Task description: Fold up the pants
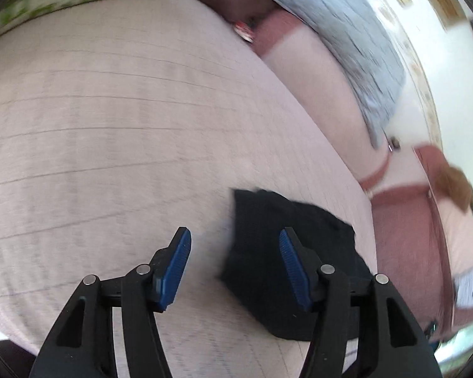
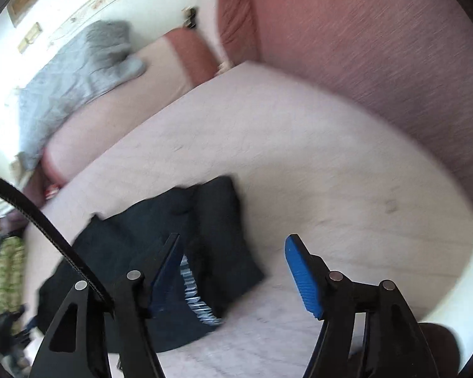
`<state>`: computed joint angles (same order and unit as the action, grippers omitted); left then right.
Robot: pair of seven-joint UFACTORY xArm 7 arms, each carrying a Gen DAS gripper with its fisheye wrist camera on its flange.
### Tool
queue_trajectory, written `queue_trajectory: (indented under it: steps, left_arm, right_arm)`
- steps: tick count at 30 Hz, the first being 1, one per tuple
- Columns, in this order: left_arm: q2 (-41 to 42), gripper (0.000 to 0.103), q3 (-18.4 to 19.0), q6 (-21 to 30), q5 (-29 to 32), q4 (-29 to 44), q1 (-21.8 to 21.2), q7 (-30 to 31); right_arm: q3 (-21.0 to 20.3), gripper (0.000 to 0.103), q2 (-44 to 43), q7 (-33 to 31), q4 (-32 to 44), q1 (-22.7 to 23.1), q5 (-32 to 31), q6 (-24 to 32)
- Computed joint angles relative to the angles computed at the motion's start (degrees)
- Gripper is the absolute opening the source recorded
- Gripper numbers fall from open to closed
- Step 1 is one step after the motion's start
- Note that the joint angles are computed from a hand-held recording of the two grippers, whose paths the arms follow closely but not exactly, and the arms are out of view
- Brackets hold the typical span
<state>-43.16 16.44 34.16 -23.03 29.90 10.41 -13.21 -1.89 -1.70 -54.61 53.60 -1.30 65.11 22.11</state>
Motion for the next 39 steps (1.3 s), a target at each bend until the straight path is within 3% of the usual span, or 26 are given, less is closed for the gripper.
queue_trajectory:
  steps: [2, 4, 8, 11, 13, 16, 20, 24, 28, 29, 31, 32, 34, 39]
  left_arm:
    - [-0.3, 0.057, -0.9, -0.2, 0.9, -0.6, 1.9, -1.9]
    - [-0.2, 0.057, -2.8, -0.4, 2.9, -1.0, 3.6, -4.2]
    - [-0.5, 0.059, -2.9, -1.3, 2.9, -1.4, 1.5, -4.6]
    - [-1.2, 0.059, -5.4, -0.5, 6.0, -2.0, 2.4, -5.5]
    - [-1.8, 0.059, -6.4, 0.5, 8.1, -2.4, 3.7, -7.1]
    - [-3.3, 0.059, -3.1, 0.7, 6.7, -3.5, 3.0, -6.7]
    - [-5.0, 0.059, 0.1, -0.2, 4.3, -4.8, 3.1, -5.6]
    - [-5.4, 0.059, 0.6, -1.0, 3.7, -5.0, 4.4, -5.9]
    - [-5.1, 0.059, 2.6, -2.4, 0.9, -5.0, 3.4, -6.0]
    - [-4.9, 0.059, 3.0, -2.7, 0.2, -4.9, 3.0, -5.9]
    - [-4.6, 0.059, 3.9, -3.3, -1.1, -4.9, 2.3, -5.4]
    - [-4.3, 0.059, 4.1, -3.3, -1.6, -4.7, 1.9, -5.1]
    - [-3.5, 0.059, 4.6, -3.7, -3.0, -4.3, 0.3, -4.2]
    - [-1.0, 0.059, 2.1, -2.3, -2.7, -2.6, -2.1, -2.2]
  right_arm:
    - [-0.6, 0.072, -2.9, -6.6, -0.9, 0.2, 5.8, 3.2]
    - [-1.5, 0.072, -5.3, -10.0, -0.8, 0.9, 7.6, 11.9]
    - [0.4, 0.072, -4.6, -10.1, 3.1, 4.5, 1.5, 27.2]
    - [4.4, 0.072, -1.7, -10.4, 7.5, 8.7, -3.2, 32.7]
    - [7.4, 0.072, 0.2, -10.8, 9.9, 11.9, -5.7, 31.6]
    - [11.5, 0.072, 5.3, -9.0, 15.7, 16.8, -10.7, 30.6]
    - [15.9, 0.072, 13.8, -2.7, 24.3, 23.7, -24.1, 24.5]
    - [16.5, 0.075, 22.5, 5.9, 32.7, 29.7, -40.7, 21.6]
    - [13.9, 0.076, 27.6, 14.6, 36.2, 35.7, -57.0, 19.7]
    - [13.7, 0.072, 28.4, 15.7, 36.7, 36.1, -58.2, 20.4]
    - [16.8, 0.039, 27.9, 15.4, 36.3, 32.8, -55.6, 20.8]
    - [16.9, 0.031, 27.8, 16.1, 36.3, 32.5, -55.6, 20.6]
    - [17.8, 0.026, 27.3, 15.6, 35.8, 30.4, -53.3, 20.3]
    - [21.3, 0.025, 26.1, 10.8, 36.4, 23.1, -39.6, 23.4]
